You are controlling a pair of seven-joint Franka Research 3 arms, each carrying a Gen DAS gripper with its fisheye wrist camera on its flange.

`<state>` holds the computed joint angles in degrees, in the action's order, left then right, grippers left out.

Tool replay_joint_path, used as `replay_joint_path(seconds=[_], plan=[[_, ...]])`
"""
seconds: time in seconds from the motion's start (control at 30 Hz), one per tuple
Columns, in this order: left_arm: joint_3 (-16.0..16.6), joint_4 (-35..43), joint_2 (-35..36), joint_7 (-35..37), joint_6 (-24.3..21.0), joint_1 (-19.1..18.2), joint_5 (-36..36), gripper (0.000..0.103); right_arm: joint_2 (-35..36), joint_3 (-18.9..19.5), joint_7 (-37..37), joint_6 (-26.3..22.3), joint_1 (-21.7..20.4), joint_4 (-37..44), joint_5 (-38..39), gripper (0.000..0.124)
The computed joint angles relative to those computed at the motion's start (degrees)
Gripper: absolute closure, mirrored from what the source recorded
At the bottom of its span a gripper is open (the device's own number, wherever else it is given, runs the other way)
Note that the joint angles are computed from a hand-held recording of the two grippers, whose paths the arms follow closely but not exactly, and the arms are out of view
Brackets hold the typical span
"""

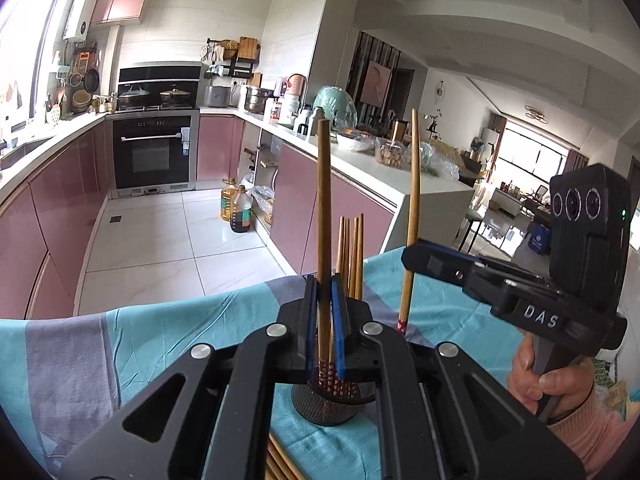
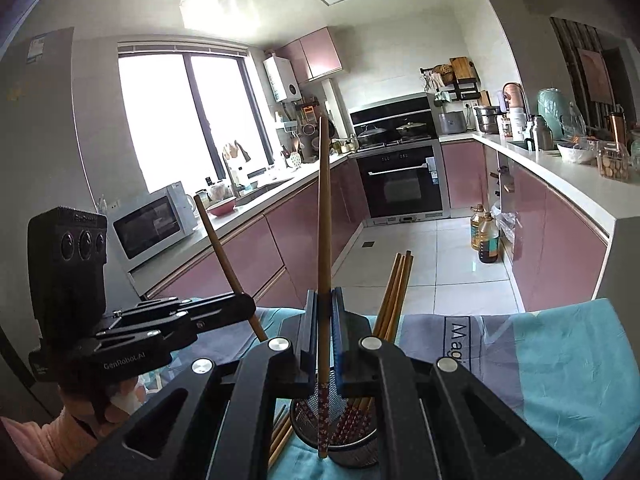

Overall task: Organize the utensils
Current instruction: 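Lift both held chopsticks upright and carry them over the mesh cup, then lower the chopsticks into the mesh cup and open both grippers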

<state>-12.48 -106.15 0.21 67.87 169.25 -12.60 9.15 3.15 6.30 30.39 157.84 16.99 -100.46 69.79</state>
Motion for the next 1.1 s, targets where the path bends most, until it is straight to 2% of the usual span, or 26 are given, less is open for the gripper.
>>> replay_joint_path(seconds=[0.2, 0.5, 0.7, 0.83, 0.87, 0.93, 0.97, 1.03, 1.1], plan=[[0.0, 0.2, 0.6, -1.1, -0.6, 0.0, 2.2, 0.095, 0.2, 0.2, -1.2, 1.3, 0.1, 0.4, 1.0, 0.118], [-0.4, 2.1, 2.2, 1.0, -3.5, -0.1, 0.1, 0.095, 2.2, 0.4, 4.3, 1.3, -0.1, 0.9, -4.2, 0.118], [-0.9, 4.2, 3.9, 4.2, -6.4, -0.2, -2.0, 0.095, 3.8, 0.1, 13.6, -3.0, -0.4, 1.3, -15.4, 0.118], [-1.0, 6.1, 5.7, 5.4, -8.9, -0.3, -2.9, 0.095, 5.0, 0.1, 19.5, -4.0, -0.2, 1.0, -22.2, 0.116], [-0.9, 6.0, 5.8, 5.2, -9.1, -0.2, -2.6, 0.094, 5.1, 0.1, 20.7, -3.5, -0.1, 0.7, -23.5, 0.115], [-0.7, 6.6, 6.4, 4.4, -9.8, -0.3, -1.8, 0.083, 5.0, 0.4, 21.9, -2.9, -0.2, 0.1, -24.7, 0.115], [-0.7, 6.6, 6.6, 4.2, -9.8, -0.3, -1.9, 0.083, 4.8, 0.5, 21.9, -2.7, -0.4, -0.3, -24.5, 0.115], [-0.6, 6.0, 6.3, 4.1, -9.0, 0.0, -2.0, 0.081, 4.2, 0.8, 21.9, -1.6, -0.5, -1.3, -24.2, 0.104], [-0.6, 4.7, 5.7, 4.2, -7.4, 0.3, -2.4, 0.08, 3.7, 1.0, 21.4, -1.0, -0.5, -1.8, -23.3, 0.1]])
